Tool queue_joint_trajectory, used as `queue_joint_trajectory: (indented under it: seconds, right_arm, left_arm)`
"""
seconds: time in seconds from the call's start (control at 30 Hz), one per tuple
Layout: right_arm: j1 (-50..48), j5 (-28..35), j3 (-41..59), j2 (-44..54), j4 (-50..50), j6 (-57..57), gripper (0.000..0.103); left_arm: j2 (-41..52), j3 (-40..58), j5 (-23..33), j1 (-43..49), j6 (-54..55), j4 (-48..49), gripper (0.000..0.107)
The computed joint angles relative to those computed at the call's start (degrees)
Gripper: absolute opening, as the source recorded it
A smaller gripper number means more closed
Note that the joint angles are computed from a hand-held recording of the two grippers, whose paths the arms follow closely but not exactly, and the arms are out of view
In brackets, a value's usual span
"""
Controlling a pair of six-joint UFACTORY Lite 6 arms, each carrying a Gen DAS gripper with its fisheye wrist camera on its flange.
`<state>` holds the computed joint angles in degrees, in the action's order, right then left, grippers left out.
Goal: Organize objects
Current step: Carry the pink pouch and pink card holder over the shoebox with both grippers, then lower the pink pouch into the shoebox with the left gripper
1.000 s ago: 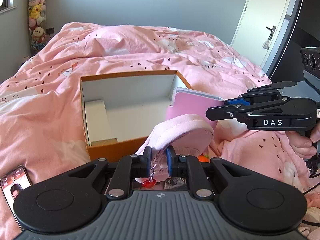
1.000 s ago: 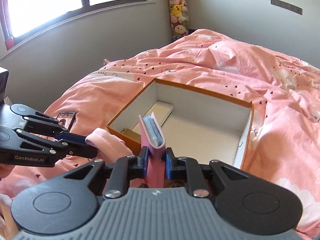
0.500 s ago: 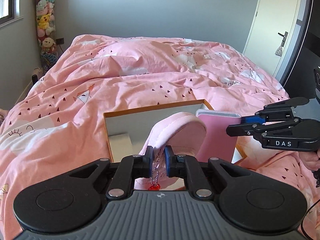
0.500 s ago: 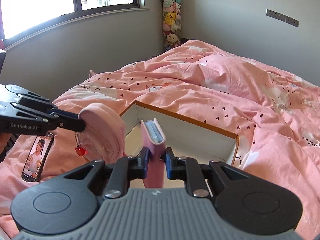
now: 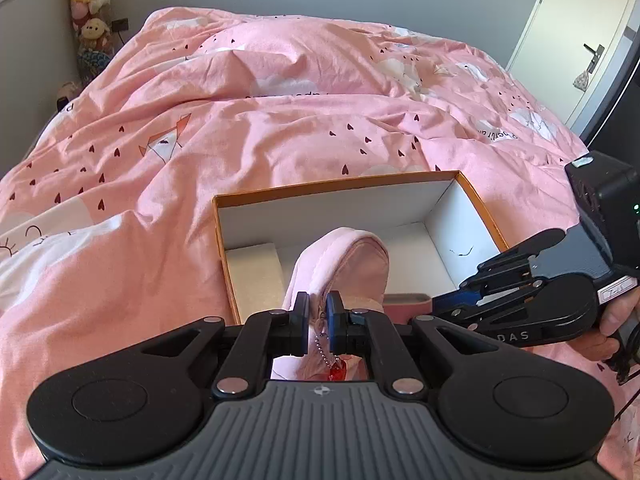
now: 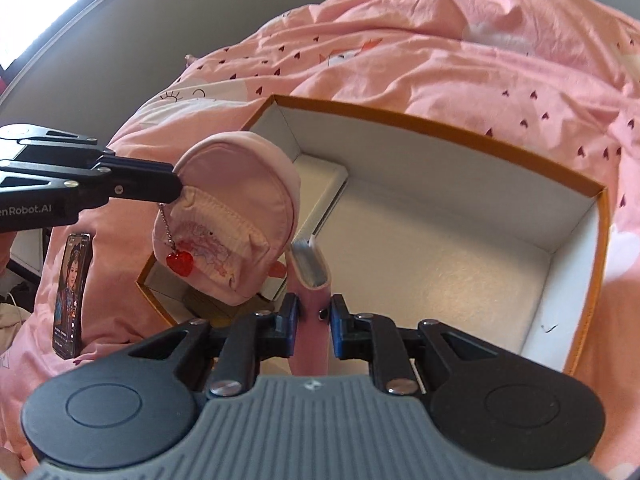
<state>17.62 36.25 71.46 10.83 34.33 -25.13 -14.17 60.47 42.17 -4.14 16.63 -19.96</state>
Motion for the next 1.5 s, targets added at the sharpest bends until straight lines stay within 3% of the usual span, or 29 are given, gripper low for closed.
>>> queue_joint_trajectory:
  seconds: [0.2,0.43,0.5,0.63,0.9,1.07,1.13,1.2,1.4,1.5]
  right_arm:
    - [-4.55,5.73,6.22,10.65,11.42,-7.69,0.017]
    - [-5.58,7.42,12.95,20.27,11.74,-5.27,0.019]
    - [-4.80,6.74,14.24,21.80,10.09,-3.81,0.020]
    - [-0.35,3.48,16.42,23.96,-4.42,8.39,0.021]
    - [-0.69,6.43,13.04,21.07,-3.28,8.68,0.023]
    - [-0.51,7.61,11.45,21.46,1.42,5.86,0.013]
    - [-0.48,7.62,10.39,21.62,6.66,1.16,0.006]
    - [-0.72,9.64,10.51,22.88,11.96,-2.39,0.004]
    - [1.79,5.89,7.59,17.76,3.40,1.75,0.007]
    - [2.58,3.27,4.65,13.13,-6.73,8.39,0.009]
  left_arm:
    - [6.24,3.35,1.03,4.19,4.43,-7.23,0.009]
    - [14.12,7.59,2.58,6.66,7.87,-14.61,0.009]
    - [15.49,8.23,3.24,7.20,8.47,-16.30,0.009]
    - [16.72,8.51,3.96,7.68,8.85,-18.43,0.009]
    - [18.39,7.66,6.19,9.31,10.44,-23.77,0.008]
    - [18.84,6.21,6.90,9.87,10.90,-26.32,0.008]
    - [18.88,5.62,7.00,10.05,10.66,-26.62,0.008]
    - [18.99,5.01,7.44,10.33,10.61,-27.22,0.008]
    - [19.47,3.56,8.51,11.19,11.59,-30.58,0.008]
    - [20.80,3.35,9.11,10.73,11.26,-31.45,0.007]
